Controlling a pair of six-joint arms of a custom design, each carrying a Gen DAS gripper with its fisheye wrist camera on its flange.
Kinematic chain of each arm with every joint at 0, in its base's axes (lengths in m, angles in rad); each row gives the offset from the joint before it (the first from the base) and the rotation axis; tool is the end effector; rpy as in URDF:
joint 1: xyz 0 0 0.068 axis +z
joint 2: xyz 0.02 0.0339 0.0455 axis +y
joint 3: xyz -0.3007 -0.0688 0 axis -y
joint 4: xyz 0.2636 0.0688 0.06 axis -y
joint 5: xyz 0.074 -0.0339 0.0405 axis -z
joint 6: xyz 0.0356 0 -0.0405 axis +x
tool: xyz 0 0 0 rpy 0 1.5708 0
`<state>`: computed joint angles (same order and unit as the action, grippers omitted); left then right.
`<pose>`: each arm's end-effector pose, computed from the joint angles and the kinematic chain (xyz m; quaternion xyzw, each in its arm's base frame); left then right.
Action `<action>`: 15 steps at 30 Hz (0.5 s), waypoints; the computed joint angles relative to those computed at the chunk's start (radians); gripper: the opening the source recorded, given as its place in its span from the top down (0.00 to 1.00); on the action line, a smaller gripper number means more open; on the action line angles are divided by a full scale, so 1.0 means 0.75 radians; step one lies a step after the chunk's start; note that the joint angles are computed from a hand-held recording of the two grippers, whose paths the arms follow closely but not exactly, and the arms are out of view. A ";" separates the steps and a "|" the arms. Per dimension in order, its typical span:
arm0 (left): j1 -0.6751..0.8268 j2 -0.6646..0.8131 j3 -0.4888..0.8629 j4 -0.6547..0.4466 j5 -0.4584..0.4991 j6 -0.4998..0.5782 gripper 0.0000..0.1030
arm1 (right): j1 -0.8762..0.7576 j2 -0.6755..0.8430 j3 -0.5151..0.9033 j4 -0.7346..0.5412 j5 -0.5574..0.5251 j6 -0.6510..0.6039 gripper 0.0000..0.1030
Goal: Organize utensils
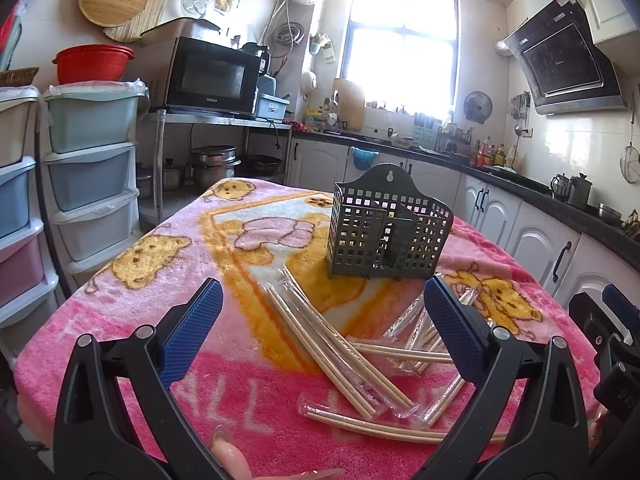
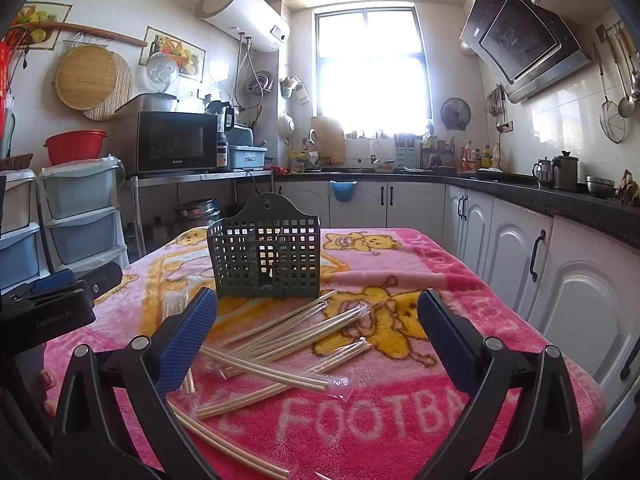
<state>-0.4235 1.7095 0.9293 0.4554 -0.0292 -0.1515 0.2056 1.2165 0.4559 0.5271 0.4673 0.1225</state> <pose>0.3605 -0.1614 0.2336 0.1017 0.8057 -0.1541 0.5628 0.2489 0.0355 0.2328 0.1117 0.7686 -0.0807 0.6247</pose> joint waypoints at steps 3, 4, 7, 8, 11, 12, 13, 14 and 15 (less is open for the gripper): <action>0.000 0.002 0.002 -0.003 0.001 -0.003 0.10 | -0.001 0.010 0.005 -0.015 -0.003 0.007 0.06; 0.000 0.002 -0.001 0.001 0.000 -0.001 0.10 | -0.005 0.010 0.010 -0.033 -0.007 0.015 0.06; 0.010 0.010 0.020 -0.036 0.012 -0.029 0.10 | -0.022 0.014 0.027 -0.086 -0.024 0.043 0.06; 0.016 0.018 0.031 -0.049 0.023 -0.043 0.10 | -0.029 0.017 0.035 -0.107 -0.032 0.052 0.06; 0.033 0.043 0.065 -0.084 0.035 -0.056 0.10 | -0.039 0.044 0.068 -0.182 -0.035 0.074 0.06; 0.040 0.058 0.084 -0.104 0.036 -0.062 0.10 | -0.048 0.057 0.076 -0.194 -0.046 0.080 0.06; 0.049 0.068 0.102 -0.126 0.051 -0.069 0.10 | -0.057 0.069 0.085 -0.214 -0.061 0.087 0.06; 0.059 0.082 0.117 -0.138 0.068 -0.073 0.10 | -0.061 0.079 0.096 -0.238 -0.065 0.093 0.06; 0.065 0.095 0.134 -0.155 0.072 -0.075 0.10 | -0.067 0.096 0.108 -0.260 -0.071 0.100 0.07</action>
<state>-0.3744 1.7807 1.0298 0.3393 0.0249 -0.2080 0.1558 1.2882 0.5366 0.3323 0.4140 0.1973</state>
